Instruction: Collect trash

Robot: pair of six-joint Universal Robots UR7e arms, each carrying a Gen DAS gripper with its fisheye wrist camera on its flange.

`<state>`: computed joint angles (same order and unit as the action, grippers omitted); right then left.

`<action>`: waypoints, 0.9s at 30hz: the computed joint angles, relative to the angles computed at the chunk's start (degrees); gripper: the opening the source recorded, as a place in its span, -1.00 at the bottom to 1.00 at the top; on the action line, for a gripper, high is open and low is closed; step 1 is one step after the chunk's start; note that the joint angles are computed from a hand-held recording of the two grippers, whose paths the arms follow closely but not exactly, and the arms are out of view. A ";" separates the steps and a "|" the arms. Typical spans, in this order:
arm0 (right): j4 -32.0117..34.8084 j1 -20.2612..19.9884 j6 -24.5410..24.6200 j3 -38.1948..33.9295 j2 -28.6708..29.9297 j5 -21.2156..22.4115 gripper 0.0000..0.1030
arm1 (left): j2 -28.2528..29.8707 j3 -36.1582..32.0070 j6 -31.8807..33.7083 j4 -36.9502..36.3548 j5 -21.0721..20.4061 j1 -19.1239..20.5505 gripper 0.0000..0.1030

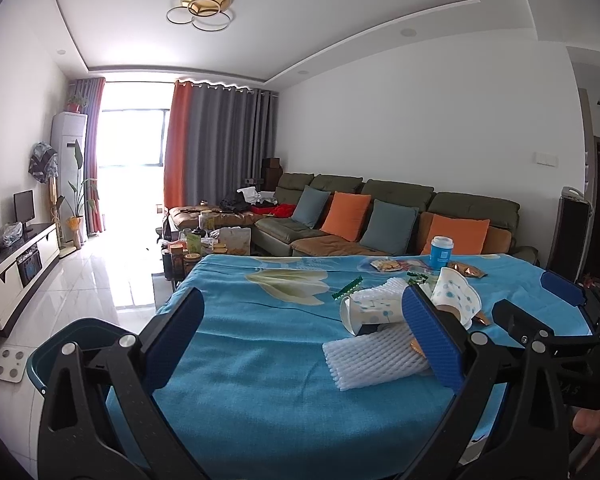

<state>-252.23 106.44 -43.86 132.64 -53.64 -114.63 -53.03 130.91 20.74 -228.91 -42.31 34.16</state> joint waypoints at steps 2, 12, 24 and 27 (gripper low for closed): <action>-0.33 -0.03 -0.14 -0.01 0.11 0.15 0.87 | 0.12 -0.06 0.18 -0.29 0.16 -0.05 0.89; -0.49 -0.13 -0.33 0.38 -0.05 0.15 0.87 | -0.20 0.22 -0.09 -0.07 0.18 -0.15 0.89; -0.23 0.08 -0.22 0.51 -0.17 -0.25 0.87 | -0.68 0.45 -0.83 0.64 0.45 -0.02 0.89; 0.00 0.20 -0.01 0.49 -0.26 -0.44 0.87 | -0.59 0.20 -0.96 0.92 0.43 0.05 0.89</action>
